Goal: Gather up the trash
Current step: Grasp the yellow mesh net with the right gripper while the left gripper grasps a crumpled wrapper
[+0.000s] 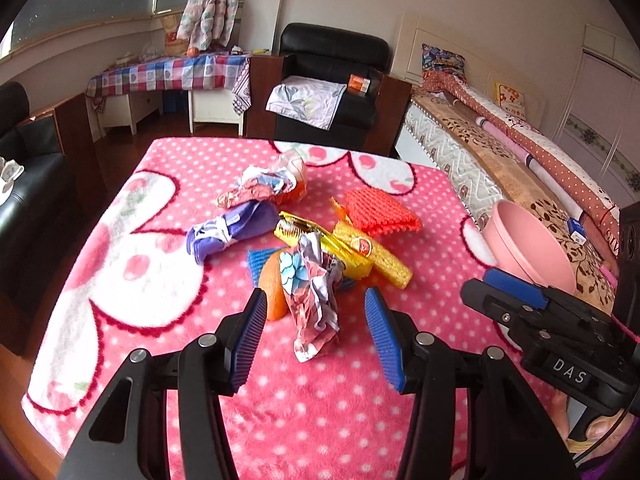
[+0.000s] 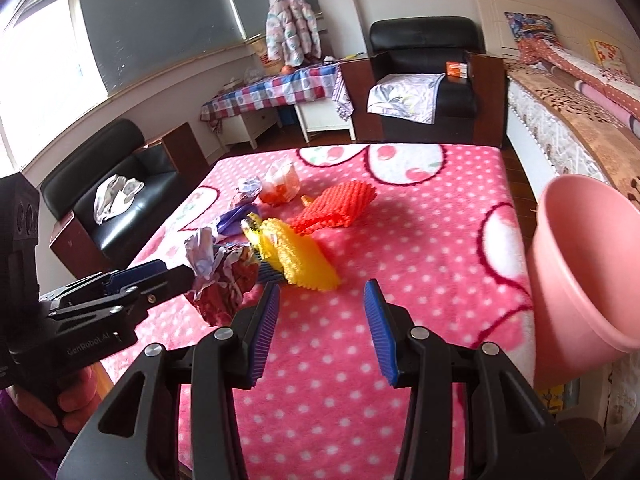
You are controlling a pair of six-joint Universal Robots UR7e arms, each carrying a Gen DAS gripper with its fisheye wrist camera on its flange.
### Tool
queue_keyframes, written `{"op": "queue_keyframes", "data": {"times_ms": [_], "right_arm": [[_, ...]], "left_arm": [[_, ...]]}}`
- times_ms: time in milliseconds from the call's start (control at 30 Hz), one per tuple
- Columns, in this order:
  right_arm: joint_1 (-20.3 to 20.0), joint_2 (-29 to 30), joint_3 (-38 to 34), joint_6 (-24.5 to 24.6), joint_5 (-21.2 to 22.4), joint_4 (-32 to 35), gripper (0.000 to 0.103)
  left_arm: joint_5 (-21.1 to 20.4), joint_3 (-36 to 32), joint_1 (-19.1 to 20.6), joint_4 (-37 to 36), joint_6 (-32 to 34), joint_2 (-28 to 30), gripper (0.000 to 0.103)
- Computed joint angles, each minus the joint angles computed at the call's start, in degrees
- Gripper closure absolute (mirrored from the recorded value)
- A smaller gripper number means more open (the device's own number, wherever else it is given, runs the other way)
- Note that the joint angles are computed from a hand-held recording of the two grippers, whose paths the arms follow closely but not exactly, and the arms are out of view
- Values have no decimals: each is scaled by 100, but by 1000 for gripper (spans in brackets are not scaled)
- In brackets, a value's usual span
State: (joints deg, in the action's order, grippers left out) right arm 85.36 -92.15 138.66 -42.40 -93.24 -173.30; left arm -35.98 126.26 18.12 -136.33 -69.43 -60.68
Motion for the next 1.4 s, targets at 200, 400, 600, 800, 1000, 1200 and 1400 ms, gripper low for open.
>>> {"op": "queue_keyframes", "data": {"times_ms": [200,400,600,800,1000,1200,1400], "right_arm": [[177,343,-107,-108,-128,-47,58],[311,679,-239,-149,-301,-154,58],[391,933,-314,-248,-430,-306,58],[436,1121,-430,-262,-508,-310,58],[456,1267,-571,-183,-582,-158,64],[414,1164,-550,-139,-594,-35,90],[308,796,-488,-69,-354,294,91]], "left_arm": [[-25,-14,131,-209,169,90,56],[-85,-32,268,-333,282,118,72],[-185,32,357,-444,341,65,94],[-169,135,344,-490,301,-61,94],[-103,182,261,-400,218,-193,94],[-49,195,169,-250,113,-296,94],[-6,169,105,-190,110,-344,94]]}}
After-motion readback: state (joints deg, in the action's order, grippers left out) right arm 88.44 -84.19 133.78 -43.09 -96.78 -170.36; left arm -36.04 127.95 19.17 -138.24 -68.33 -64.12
